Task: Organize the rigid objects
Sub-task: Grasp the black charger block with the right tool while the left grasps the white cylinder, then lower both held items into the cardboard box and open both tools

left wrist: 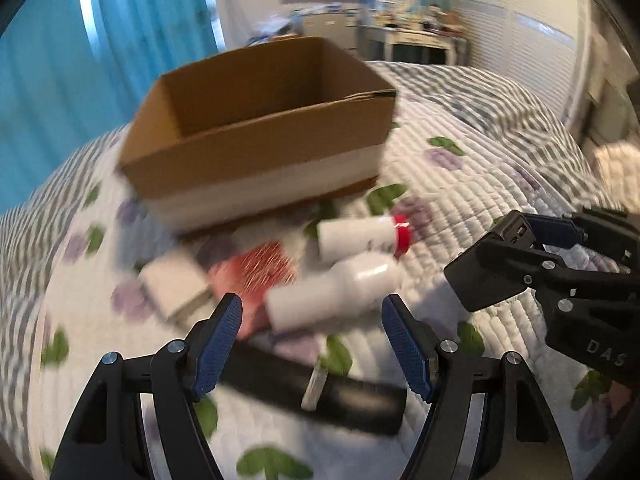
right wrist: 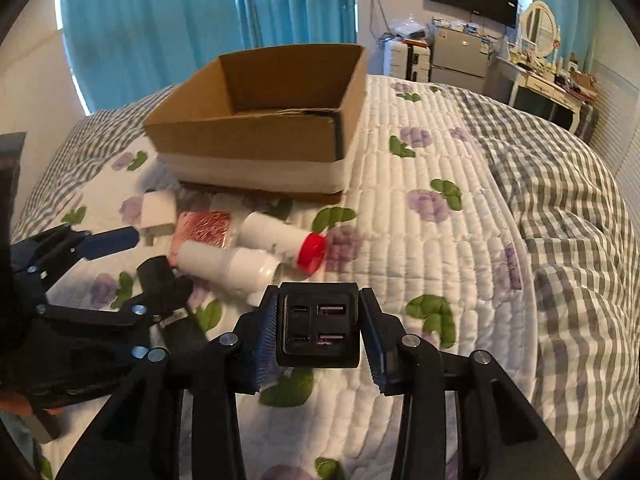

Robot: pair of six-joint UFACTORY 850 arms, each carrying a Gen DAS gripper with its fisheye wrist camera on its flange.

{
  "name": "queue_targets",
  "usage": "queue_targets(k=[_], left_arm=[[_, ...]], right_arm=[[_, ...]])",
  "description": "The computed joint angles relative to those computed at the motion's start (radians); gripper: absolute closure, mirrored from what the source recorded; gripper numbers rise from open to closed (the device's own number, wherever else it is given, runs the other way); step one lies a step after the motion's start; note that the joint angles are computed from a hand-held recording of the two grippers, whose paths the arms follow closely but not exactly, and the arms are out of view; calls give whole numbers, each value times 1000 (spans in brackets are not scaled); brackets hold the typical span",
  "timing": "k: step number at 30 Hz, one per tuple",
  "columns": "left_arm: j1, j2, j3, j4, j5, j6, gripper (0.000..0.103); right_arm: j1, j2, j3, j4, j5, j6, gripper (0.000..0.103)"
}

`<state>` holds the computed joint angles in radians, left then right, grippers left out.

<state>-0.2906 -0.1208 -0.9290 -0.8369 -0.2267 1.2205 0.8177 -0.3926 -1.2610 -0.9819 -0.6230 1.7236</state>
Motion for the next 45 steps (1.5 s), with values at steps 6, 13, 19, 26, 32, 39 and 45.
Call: queue_targets(k=[6, 13, 19, 26, 32, 39, 45], left_arm=[[-34, -97, -75, 186, -36, 120, 28], [-38, -193, -166, 179, -158, 138, 30], [-45, -204, -149, 408, -158, -142, 65], [-1, -60, -72, 74, -155, 22, 65], [59, 51, -58, -51, -196, 15, 65], [108, 21, -217, -64, -226, -124, 65], [80, -141, -432, 142, -176, -327, 65]], right_arm=[[-38, 21, 58, 46, 76, 43, 64], [-39, 3, 43, 68, 64, 10, 64], [-34, 9, 48, 54, 61, 29, 64], [-6, 37, 55, -17, 30, 99, 65], [18, 69, 8, -53, -53, 47, 65], [-4, 84, -133, -90, -78, -99, 65], [-63, -17, -336, -71, -59, -270, 65]])
